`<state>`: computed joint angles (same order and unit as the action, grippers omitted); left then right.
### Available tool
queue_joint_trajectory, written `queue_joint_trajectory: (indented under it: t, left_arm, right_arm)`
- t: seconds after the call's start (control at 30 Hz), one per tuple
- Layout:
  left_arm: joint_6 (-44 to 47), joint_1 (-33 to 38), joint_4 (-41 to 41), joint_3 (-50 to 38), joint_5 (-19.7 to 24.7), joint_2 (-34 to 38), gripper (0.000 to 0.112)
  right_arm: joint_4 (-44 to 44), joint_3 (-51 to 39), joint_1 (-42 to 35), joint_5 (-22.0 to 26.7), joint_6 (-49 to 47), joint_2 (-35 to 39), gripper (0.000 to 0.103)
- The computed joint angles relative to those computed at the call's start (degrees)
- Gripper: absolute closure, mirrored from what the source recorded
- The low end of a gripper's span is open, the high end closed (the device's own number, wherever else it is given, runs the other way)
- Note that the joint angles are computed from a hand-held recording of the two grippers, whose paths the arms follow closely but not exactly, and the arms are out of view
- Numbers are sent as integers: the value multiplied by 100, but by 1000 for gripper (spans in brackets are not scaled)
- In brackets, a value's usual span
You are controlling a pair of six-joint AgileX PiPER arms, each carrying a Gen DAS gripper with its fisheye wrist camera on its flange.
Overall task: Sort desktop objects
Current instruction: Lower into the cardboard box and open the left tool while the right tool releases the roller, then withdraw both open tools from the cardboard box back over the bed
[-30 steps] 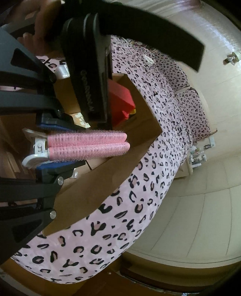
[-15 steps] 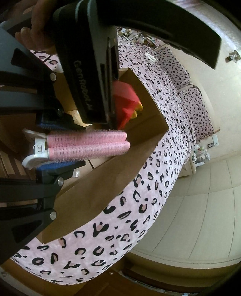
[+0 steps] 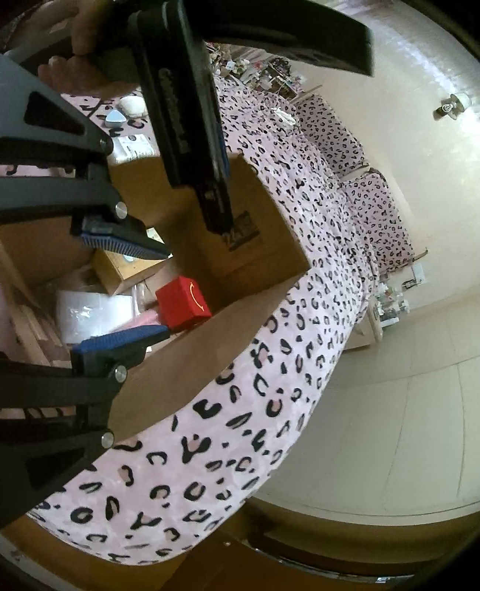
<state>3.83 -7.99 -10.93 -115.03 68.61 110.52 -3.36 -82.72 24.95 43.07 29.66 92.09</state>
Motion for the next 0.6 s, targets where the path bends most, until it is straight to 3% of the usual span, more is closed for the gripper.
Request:
queue_joint_trajectory:
  t: [0.27, 0.6]
  left_arm:
    - [17, 332, 58, 1053, -120, -1212, 41]
    - [104, 1079, 165, 2500, -259, -2796, 30]
  right_arm:
    - [-313, -406, 345, 641, 260, -281, 66]
    - [-710, -613, 1316, 946, 807, -550, 64]
